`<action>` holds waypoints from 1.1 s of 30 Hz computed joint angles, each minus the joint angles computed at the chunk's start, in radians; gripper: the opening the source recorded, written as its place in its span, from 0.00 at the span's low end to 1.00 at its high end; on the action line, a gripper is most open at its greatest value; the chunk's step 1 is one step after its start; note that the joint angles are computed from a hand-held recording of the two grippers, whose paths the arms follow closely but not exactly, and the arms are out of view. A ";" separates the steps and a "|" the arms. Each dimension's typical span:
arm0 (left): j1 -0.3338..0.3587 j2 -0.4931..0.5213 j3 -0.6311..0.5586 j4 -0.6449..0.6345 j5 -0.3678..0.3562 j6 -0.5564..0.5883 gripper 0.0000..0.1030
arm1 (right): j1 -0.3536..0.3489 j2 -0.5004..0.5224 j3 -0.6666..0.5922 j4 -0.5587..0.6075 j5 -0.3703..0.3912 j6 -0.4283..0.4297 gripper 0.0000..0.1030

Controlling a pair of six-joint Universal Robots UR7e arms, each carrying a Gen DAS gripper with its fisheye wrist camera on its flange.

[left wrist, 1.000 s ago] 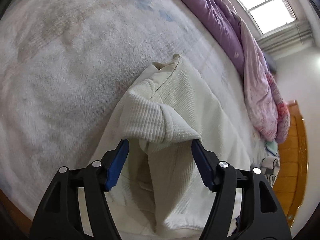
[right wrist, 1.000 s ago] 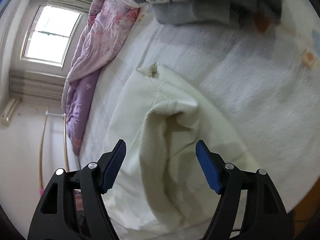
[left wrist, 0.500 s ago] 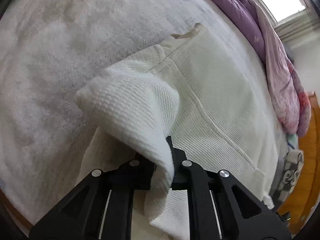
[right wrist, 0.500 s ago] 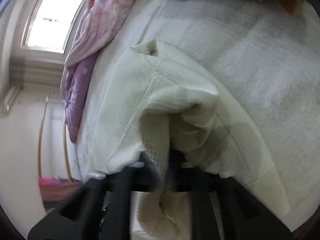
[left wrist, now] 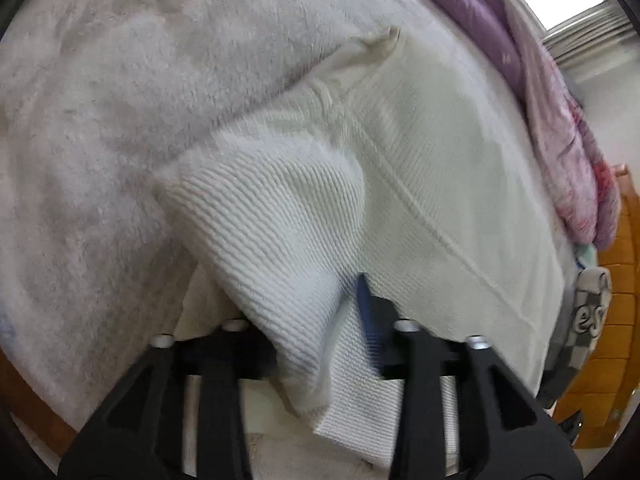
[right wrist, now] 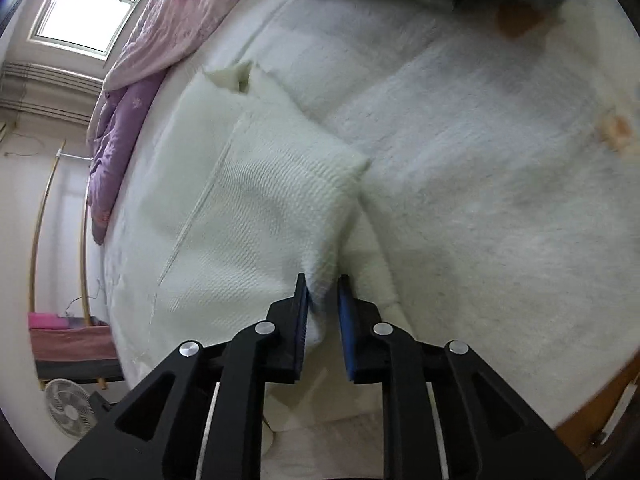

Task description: Fold large clothes

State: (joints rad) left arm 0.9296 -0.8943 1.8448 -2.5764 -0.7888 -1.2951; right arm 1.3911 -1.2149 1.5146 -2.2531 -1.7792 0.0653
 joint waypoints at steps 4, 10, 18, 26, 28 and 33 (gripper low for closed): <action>-0.031 -0.057 0.055 0.046 0.076 -0.084 0.66 | 0.099 -0.018 0.017 -0.078 -0.314 -0.074 0.33; -0.029 -0.119 0.125 0.090 0.097 -0.219 0.75 | 0.214 0.060 0.010 -0.164 -0.165 -0.361 0.06; 0.005 -0.105 0.107 0.096 0.034 -0.125 0.76 | 0.287 0.350 -0.108 -0.169 -0.148 -0.433 0.04; -0.034 -0.127 0.194 -0.012 0.001 -0.139 0.76 | 0.272 0.265 0.046 -0.133 -0.214 -0.309 0.03; -0.049 -0.131 0.216 -0.010 0.013 -0.182 0.76 | 0.265 0.205 0.152 -0.167 -0.210 -0.286 0.03; -0.036 -0.107 0.197 -0.005 -0.005 -0.165 0.76 | 0.251 0.194 0.232 -0.280 -0.209 -0.362 0.03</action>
State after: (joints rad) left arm 0.8936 -1.0014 2.0417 -2.5817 -0.7939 -1.4604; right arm 1.6421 -1.0207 1.7469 -2.5334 -1.9883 -0.2969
